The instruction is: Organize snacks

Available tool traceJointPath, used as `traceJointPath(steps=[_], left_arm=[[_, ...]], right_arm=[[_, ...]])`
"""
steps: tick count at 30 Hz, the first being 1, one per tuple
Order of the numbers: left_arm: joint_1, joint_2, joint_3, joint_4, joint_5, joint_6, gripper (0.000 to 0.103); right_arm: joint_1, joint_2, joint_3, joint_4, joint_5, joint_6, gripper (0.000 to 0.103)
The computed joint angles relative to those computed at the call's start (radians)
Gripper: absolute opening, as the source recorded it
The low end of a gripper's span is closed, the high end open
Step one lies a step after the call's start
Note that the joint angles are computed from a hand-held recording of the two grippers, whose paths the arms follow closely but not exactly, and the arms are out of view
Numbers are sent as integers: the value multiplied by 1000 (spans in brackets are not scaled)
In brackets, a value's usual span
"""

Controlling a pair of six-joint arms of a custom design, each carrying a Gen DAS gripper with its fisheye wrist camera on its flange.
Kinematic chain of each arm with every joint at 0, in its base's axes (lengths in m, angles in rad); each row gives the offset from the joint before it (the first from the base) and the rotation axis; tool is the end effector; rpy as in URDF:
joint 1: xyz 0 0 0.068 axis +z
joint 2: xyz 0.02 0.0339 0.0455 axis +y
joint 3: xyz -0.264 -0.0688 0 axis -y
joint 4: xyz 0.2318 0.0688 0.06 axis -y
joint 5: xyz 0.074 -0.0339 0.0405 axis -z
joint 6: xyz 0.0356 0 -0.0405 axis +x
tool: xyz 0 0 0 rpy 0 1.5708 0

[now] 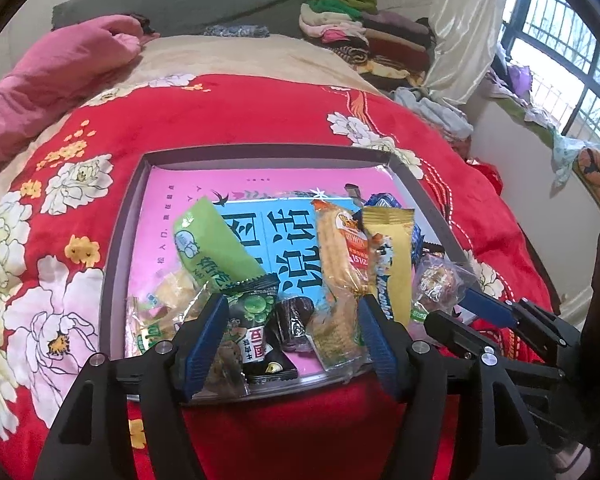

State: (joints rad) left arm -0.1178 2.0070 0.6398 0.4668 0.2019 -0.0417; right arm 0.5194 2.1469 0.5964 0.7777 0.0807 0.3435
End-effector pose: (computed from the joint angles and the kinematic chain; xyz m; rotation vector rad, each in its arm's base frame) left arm 0.3019 -0.0429 0.0526 0.1811 2.4659 -0.3181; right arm 0.2678 0.1498 0.0279 -0.1676 2.3587 0.3302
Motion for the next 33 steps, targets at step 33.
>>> traceJointPath(steps=[33], left_arm=[[93, -107, -90, 30, 8, 45, 80]], right_arm=[[8, -84, -84, 88, 109, 7, 74]])
